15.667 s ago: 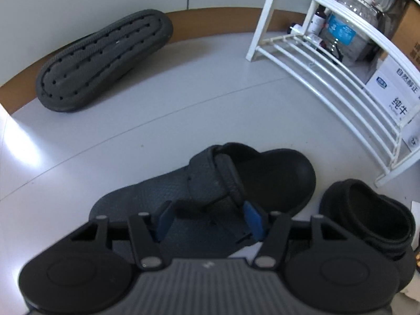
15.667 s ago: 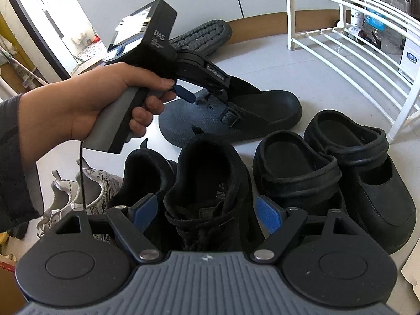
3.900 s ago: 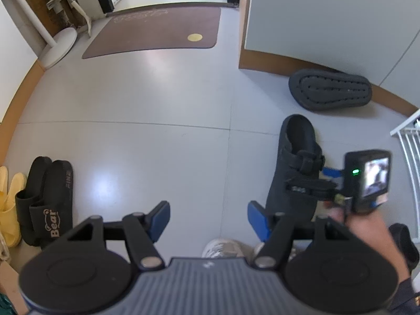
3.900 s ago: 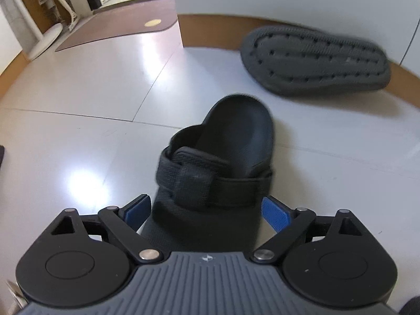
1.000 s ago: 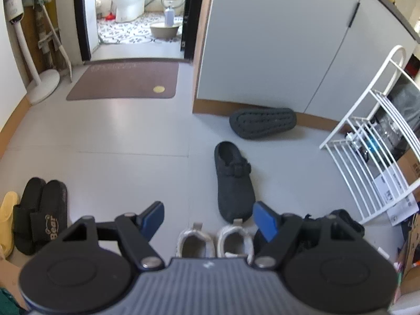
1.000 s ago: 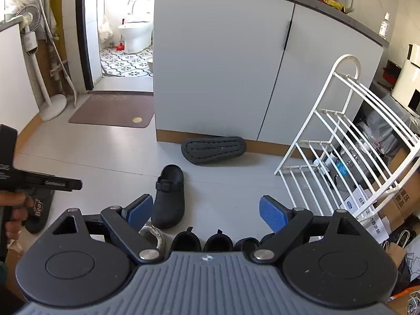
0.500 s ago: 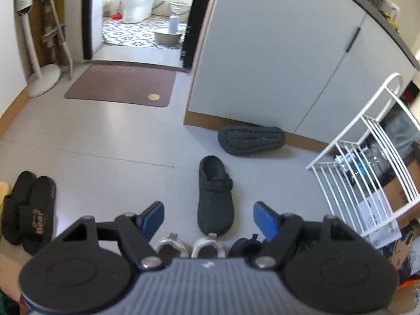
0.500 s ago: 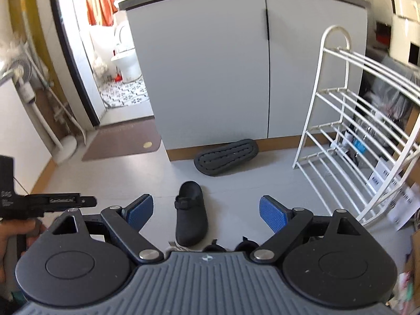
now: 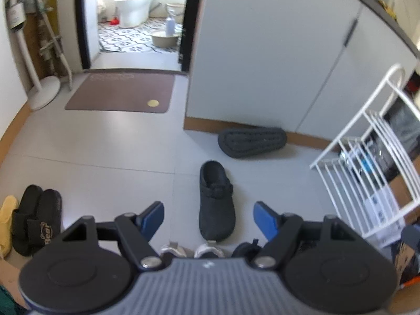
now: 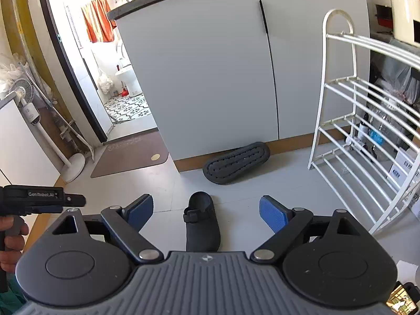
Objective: Organize scattered shoes
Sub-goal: 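Move the left tool toward the upside-down black clog by the cabinet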
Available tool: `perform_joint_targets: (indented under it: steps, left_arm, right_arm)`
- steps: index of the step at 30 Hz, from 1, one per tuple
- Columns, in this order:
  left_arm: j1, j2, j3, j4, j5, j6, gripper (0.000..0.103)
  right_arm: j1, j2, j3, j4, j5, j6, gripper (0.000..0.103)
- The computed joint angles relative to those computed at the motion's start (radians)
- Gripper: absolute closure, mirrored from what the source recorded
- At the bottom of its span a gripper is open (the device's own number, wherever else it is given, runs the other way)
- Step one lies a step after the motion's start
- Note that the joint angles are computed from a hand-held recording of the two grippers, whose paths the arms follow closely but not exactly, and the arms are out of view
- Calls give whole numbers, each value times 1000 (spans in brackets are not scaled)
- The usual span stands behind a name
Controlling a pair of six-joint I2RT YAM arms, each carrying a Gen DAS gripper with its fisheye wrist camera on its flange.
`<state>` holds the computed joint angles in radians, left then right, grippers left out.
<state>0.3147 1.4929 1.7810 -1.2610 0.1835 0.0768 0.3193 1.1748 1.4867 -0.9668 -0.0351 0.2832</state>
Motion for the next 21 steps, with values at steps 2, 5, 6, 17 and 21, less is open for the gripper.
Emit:
perform_joint_targets:
  steps: [2, 5, 6, 17, 21]
  left_arm:
    - [-32, 27, 8, 17, -21, -1, 26]
    - [-58, 69, 27, 39, -18, -16, 26]
    - [-76, 100, 39, 58, -36, -18, 26]
    - [-211, 472, 237, 213, -183, 44, 26]
    - [-224, 611, 340, 266, -192, 64, 25]
  right_arm:
    - [4, 1, 2, -4, 60, 10, 12]
    - [-63, 51, 84, -56, 8, -23, 12]
    - [-84, 70, 110, -71, -11, -36, 12]
    - [-147, 273, 123, 53, -8, -18, 12]
    - [-163, 353, 60, 164, -44, -44, 12]
